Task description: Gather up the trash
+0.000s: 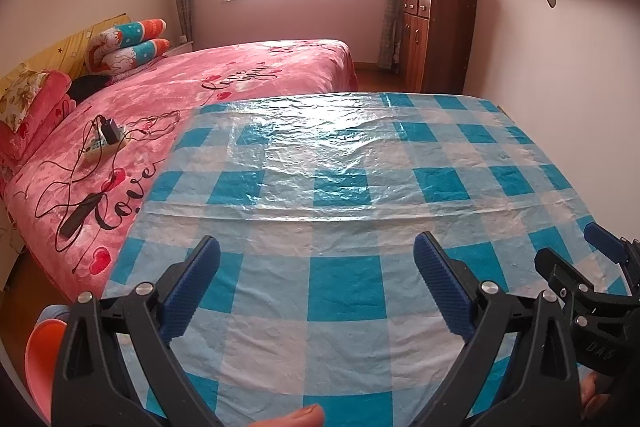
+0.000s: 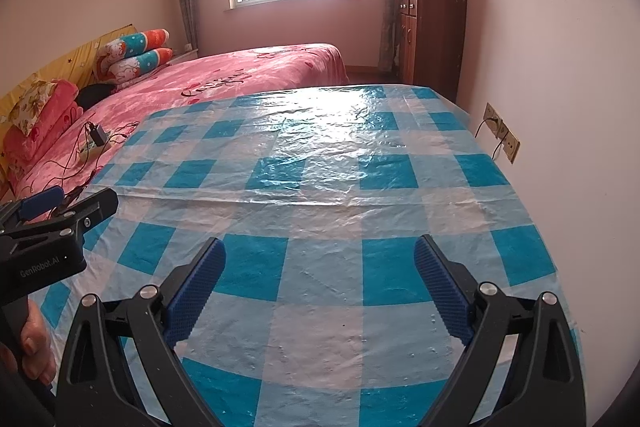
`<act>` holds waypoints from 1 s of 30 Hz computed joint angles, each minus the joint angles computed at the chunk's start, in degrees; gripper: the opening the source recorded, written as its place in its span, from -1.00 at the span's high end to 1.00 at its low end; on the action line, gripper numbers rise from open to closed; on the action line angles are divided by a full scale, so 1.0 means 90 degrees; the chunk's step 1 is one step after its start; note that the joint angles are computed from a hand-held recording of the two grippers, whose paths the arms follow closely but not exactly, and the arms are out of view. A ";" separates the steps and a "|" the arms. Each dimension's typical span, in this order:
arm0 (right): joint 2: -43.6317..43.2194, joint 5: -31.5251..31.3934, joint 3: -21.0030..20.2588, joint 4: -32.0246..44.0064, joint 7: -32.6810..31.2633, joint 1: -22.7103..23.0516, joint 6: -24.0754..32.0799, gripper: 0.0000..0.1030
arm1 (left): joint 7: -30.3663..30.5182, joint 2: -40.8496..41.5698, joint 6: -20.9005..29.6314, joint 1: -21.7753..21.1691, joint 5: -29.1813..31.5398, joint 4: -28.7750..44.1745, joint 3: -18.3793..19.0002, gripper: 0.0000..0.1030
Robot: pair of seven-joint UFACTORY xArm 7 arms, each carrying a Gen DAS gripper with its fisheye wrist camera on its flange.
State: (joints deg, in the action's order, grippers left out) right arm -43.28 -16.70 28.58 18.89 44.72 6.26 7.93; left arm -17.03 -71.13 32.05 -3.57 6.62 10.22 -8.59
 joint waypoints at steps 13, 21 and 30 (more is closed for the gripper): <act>0.0114 -0.0049 0.0049 0.0076 0.0048 -0.0017 0.0002 -0.82 | 0.0003 0.0060 -0.0126 -0.0015 0.0026 -0.0001 -0.0007 -0.89; 0.0166 -0.0074 0.0089 0.0117 0.0074 -0.0026 0.0023 -0.82 | 0.0051 0.0052 -0.0190 -0.0029 0.0019 -0.0027 0.0033 -0.89; 0.0531 -0.0020 -0.0066 0.0281 0.0078 0.0100 0.0174 -0.82 | -0.0008 0.0420 -0.0286 0.0108 -0.0008 0.0025 0.0016 -0.89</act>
